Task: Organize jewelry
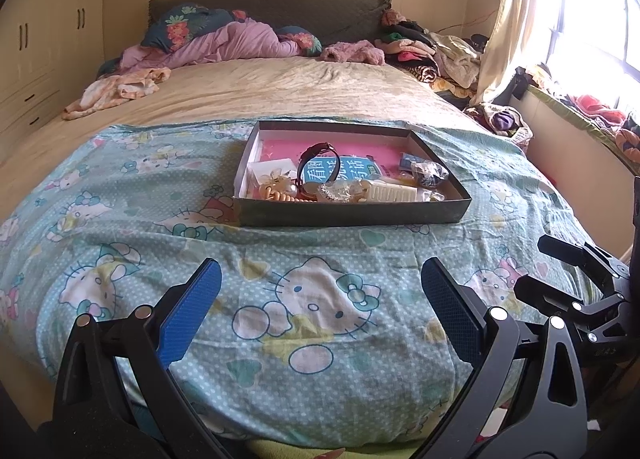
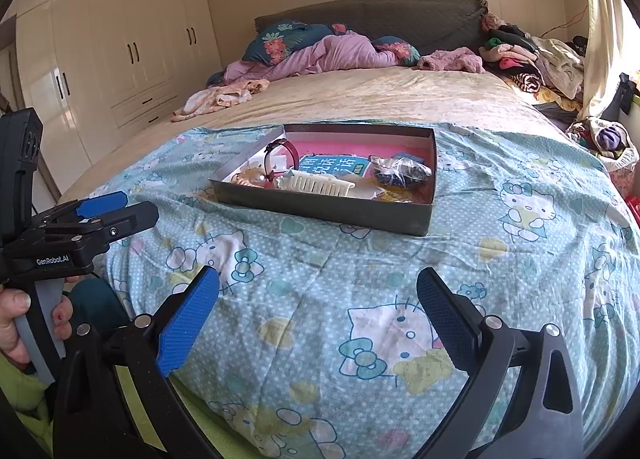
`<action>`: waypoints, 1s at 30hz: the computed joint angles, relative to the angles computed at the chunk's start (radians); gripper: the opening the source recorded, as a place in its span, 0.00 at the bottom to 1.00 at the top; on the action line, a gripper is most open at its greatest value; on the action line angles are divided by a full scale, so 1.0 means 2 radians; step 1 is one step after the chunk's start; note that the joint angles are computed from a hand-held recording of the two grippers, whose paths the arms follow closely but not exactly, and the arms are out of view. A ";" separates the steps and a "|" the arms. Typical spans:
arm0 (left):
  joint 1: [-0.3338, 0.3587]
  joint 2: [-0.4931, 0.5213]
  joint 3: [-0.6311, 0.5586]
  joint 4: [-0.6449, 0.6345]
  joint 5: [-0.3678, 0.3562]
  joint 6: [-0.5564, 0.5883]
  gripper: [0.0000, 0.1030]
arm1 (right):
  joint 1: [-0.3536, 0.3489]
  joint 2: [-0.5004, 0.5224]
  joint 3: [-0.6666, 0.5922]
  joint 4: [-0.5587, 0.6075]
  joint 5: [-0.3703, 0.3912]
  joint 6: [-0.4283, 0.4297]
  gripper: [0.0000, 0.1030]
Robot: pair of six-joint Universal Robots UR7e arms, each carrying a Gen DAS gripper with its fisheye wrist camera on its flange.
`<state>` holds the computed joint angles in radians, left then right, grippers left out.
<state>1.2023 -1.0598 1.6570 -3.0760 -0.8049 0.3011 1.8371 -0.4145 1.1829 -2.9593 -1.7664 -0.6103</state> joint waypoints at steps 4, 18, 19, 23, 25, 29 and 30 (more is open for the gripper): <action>0.000 -0.001 0.002 -0.002 0.001 0.001 0.91 | 0.000 0.000 0.000 0.000 0.000 0.004 0.96; 0.000 -0.003 0.007 0.002 0.002 -0.001 0.91 | 0.000 -0.001 0.004 -0.004 -0.003 0.005 0.96; 0.000 -0.002 0.006 0.004 0.002 -0.002 0.91 | 0.000 -0.001 0.004 -0.004 -0.002 0.005 0.96; 0.000 -0.002 0.007 0.006 0.003 -0.003 0.91 | 0.000 -0.001 0.005 -0.006 -0.002 0.004 0.96; 0.000 -0.001 0.007 0.006 0.004 -0.003 0.91 | 0.000 -0.001 0.004 -0.005 -0.002 0.005 0.96; 0.000 -0.002 0.008 0.006 0.005 -0.003 0.91 | 0.000 -0.002 0.005 -0.005 -0.002 0.005 0.96; 0.000 -0.002 0.009 0.006 0.006 -0.003 0.91 | 0.000 -0.002 0.004 -0.004 -0.002 0.005 0.96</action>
<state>1.2015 -1.0635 1.6741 -3.0650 -0.7936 0.2944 1.8368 -0.4177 1.1919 -2.9679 -1.7703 -0.5996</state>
